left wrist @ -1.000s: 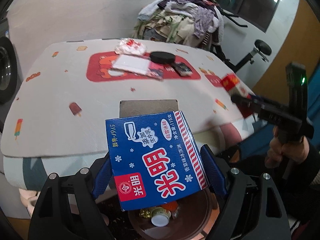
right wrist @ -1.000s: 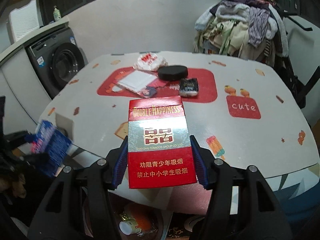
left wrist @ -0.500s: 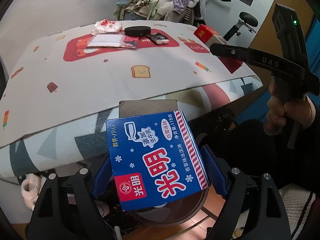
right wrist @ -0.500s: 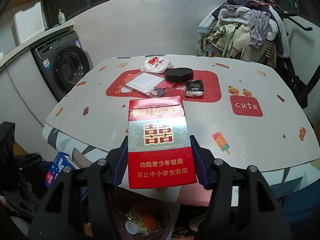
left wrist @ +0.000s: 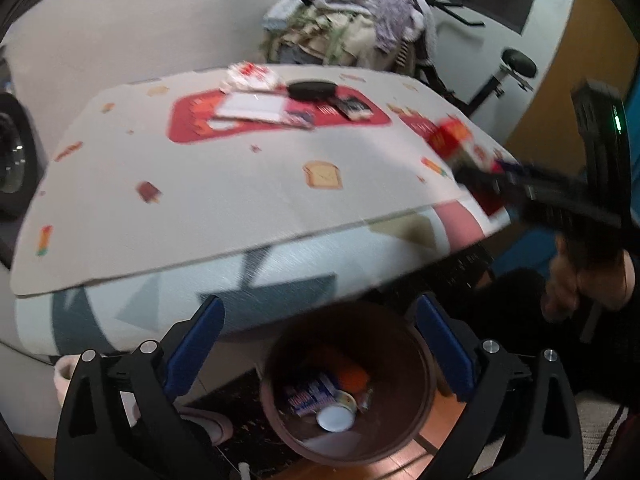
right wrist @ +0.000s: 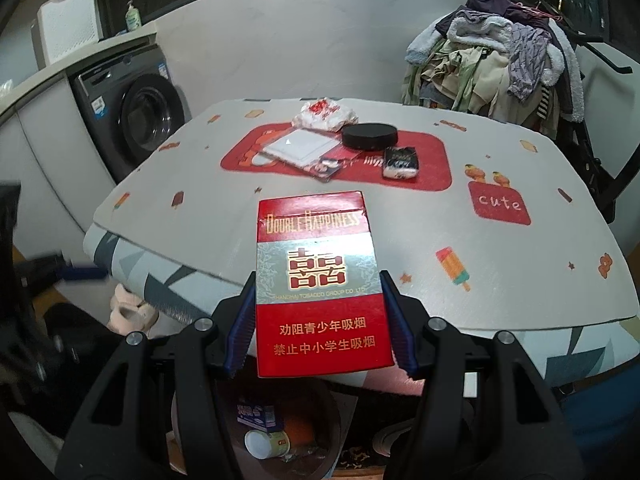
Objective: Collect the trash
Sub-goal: 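Lower the box and pack over the bin and open both grippers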
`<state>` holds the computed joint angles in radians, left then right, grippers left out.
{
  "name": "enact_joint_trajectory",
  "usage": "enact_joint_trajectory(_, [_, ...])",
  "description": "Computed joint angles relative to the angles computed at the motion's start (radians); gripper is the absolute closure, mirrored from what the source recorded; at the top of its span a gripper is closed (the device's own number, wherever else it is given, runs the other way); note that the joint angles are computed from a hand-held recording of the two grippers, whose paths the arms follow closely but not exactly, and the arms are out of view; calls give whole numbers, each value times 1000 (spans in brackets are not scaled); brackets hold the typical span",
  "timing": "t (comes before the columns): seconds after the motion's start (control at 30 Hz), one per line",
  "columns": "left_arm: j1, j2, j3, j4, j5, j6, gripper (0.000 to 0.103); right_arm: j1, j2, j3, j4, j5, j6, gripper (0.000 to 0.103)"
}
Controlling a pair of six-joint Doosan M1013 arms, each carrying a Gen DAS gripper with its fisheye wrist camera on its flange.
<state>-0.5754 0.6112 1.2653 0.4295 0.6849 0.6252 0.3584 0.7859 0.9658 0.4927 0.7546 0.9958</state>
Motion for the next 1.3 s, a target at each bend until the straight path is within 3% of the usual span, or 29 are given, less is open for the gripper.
enact_joint_trajectory(0.13, [1, -21, 25, 127, 13, -149, 7, 7, -5, 22, -12, 12, -15, 45])
enact_joint_trajectory(0.37, [5, -47, 57, 232, 44, -289, 7, 22, -6, 47, -38, 53, -38, 44])
enact_joint_trajectory(1.3, [10, -45, 59, 234, 106, -339, 6, 53, 43, 11, -192, 265, -3, 44])
